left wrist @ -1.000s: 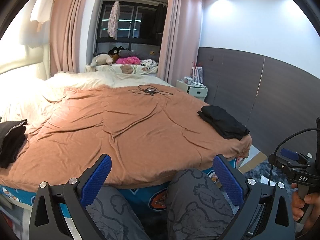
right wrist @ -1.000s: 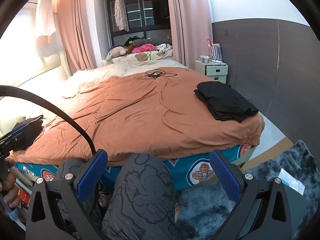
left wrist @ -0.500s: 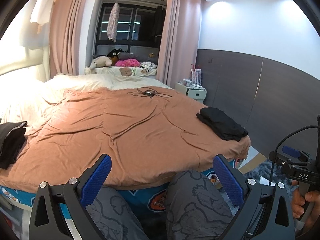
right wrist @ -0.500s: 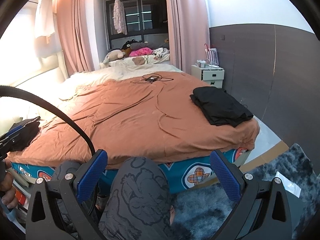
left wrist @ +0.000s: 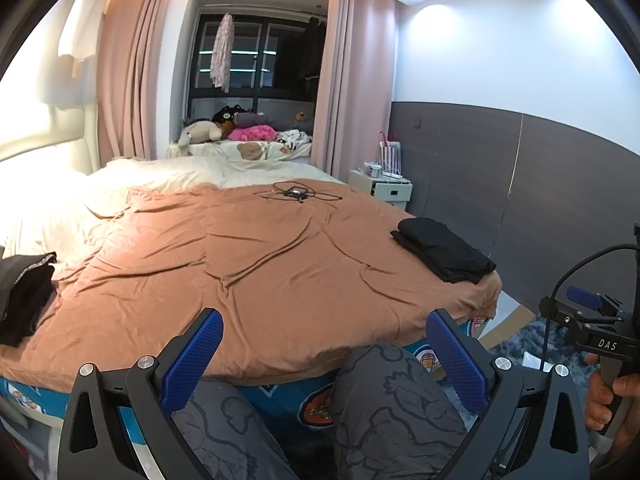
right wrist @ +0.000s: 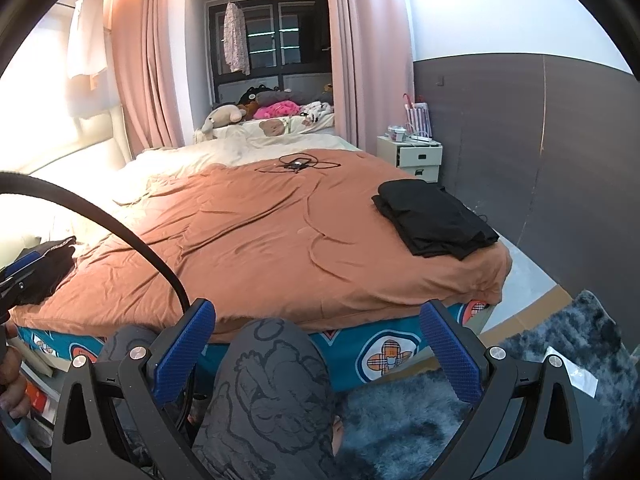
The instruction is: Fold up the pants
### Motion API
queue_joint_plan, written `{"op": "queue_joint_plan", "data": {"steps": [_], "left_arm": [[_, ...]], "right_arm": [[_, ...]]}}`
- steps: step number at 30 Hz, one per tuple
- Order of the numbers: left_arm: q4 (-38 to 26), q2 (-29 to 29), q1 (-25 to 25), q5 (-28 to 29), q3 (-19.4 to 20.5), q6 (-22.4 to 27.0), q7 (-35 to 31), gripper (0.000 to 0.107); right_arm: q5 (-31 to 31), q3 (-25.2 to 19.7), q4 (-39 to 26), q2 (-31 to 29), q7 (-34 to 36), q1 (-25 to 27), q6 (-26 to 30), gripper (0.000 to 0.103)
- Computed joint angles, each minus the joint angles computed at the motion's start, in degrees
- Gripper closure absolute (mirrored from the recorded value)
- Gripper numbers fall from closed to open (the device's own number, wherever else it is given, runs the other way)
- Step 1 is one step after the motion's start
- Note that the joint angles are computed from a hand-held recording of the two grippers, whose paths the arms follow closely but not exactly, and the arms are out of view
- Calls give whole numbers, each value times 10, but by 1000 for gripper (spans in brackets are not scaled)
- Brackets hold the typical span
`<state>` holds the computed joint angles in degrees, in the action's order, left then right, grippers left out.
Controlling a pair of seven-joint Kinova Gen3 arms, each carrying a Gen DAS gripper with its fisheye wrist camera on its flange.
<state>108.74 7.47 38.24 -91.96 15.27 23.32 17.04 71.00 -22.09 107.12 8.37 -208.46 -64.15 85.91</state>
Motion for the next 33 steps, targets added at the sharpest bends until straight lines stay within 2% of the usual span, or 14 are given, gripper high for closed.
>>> {"op": "queue_joint_plan", "data": {"steps": [13, 33], "left_arm": [[-4, -2, 1, 15, 0, 0, -19, 5], [0, -5, -2, -5, 4, 5, 10, 5]], "right_arm": [[5, -3, 17, -10, -1, 9, -6, 0], [7, -6, 33, -15, -1, 19, -8, 0]]}}
